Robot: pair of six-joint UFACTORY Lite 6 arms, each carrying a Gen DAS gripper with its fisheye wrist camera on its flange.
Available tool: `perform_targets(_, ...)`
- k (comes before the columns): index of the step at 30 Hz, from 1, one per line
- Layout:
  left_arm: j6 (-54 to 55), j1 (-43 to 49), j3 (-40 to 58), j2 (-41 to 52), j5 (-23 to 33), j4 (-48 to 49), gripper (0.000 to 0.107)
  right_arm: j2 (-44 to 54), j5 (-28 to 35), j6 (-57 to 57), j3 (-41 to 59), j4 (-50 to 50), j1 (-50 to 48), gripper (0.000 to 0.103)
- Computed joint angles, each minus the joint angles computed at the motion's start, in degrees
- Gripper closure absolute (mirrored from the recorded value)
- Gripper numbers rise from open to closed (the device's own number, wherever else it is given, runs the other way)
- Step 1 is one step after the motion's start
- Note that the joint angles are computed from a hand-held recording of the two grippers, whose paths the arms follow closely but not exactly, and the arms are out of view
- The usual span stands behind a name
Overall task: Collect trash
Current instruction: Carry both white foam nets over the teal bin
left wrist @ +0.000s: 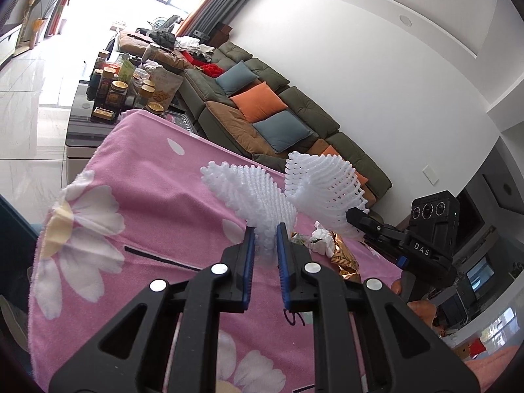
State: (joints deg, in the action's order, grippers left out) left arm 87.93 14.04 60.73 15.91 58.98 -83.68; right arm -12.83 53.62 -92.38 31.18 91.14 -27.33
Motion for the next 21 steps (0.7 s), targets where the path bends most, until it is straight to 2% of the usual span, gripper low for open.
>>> perform_targets(9,3.8,15.0,-8.5,-7.8,3.7,6.1,0.093,-2.3,-4.4,0.5,-1.7,2.9,10.8,0.093)
perform_targets(21,5.8,30.8,-11.0,-11.1,7.0,14.3,0.093,0.2,-12.0,1.3,0.7,6.9,26.6,0.093)
